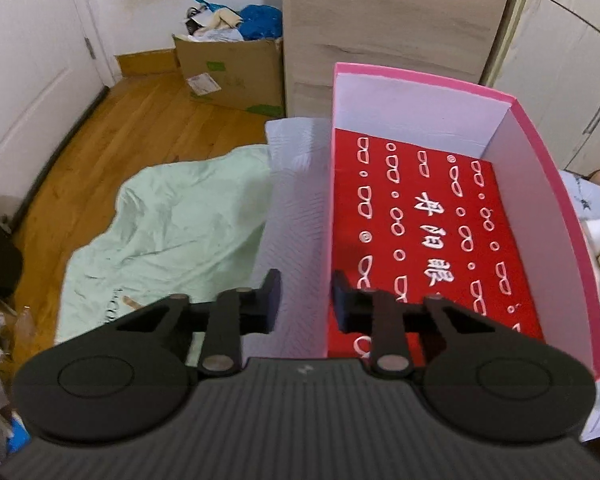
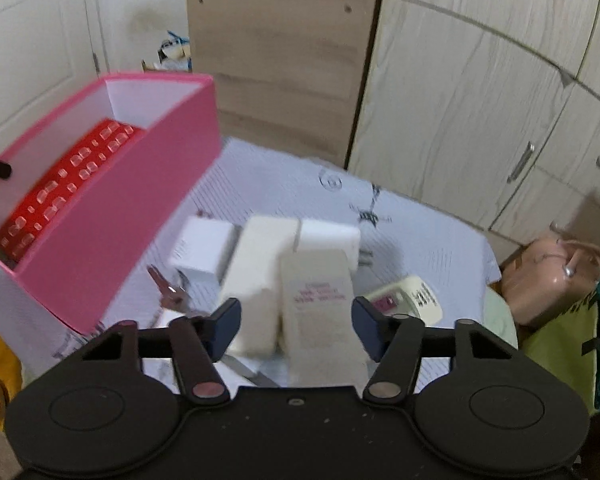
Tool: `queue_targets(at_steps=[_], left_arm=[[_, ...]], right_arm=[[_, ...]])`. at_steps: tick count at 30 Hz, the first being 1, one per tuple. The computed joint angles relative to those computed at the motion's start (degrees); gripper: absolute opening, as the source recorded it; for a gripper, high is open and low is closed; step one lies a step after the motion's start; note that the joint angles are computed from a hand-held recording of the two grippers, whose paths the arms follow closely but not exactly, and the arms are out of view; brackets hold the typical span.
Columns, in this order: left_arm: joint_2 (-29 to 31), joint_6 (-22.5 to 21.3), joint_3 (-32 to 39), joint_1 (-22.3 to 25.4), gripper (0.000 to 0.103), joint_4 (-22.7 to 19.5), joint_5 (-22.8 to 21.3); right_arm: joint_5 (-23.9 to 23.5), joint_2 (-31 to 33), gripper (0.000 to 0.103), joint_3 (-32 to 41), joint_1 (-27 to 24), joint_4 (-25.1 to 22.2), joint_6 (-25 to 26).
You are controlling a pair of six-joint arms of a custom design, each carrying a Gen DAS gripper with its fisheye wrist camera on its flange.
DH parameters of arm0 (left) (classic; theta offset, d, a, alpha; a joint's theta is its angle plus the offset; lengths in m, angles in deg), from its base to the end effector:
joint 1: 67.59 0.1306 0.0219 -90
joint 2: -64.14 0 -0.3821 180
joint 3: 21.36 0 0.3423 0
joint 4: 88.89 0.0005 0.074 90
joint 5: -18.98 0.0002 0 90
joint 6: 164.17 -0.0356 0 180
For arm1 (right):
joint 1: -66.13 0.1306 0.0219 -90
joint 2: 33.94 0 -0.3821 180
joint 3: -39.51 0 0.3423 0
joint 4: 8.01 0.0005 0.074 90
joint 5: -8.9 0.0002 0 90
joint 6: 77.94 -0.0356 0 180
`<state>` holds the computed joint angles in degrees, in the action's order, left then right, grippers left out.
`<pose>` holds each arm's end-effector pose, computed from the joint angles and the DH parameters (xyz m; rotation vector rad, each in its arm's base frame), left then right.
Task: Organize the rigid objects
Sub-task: 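Grasp the pink box wall with the left tool while the right tool reaches a white remote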
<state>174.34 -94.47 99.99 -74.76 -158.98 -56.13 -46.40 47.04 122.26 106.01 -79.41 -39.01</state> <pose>0.5400 -0.0777 0.4624 0.6993 2.4687 -0.2514 0.2741 0.2020 0.4217 0.3773 2.4348 -0.2238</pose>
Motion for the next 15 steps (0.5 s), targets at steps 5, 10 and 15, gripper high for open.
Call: queue_targets(at_steps=[5, 10, 15], left_arm=[[0.7, -0.6, -0.7, -0.5, 0.008, 1.7, 1.1], [-1.2, -0.9, -5.0, -1.5, 0.002, 7.8, -0.1], [-2.0, -2.1, -6.4, -2.2, 0.002, 9.8, -1.1]], right_arm=[[-2.6, -0.6, 0.056, -2.3, -0.9, 0.1, 1.8], [-3.0, 0.7, 0.056, -2.7, -1.6, -1.3, 2.9], [-2.4, 2.3, 0.063, -2.9, -2.2, -1.1, 4.3]])
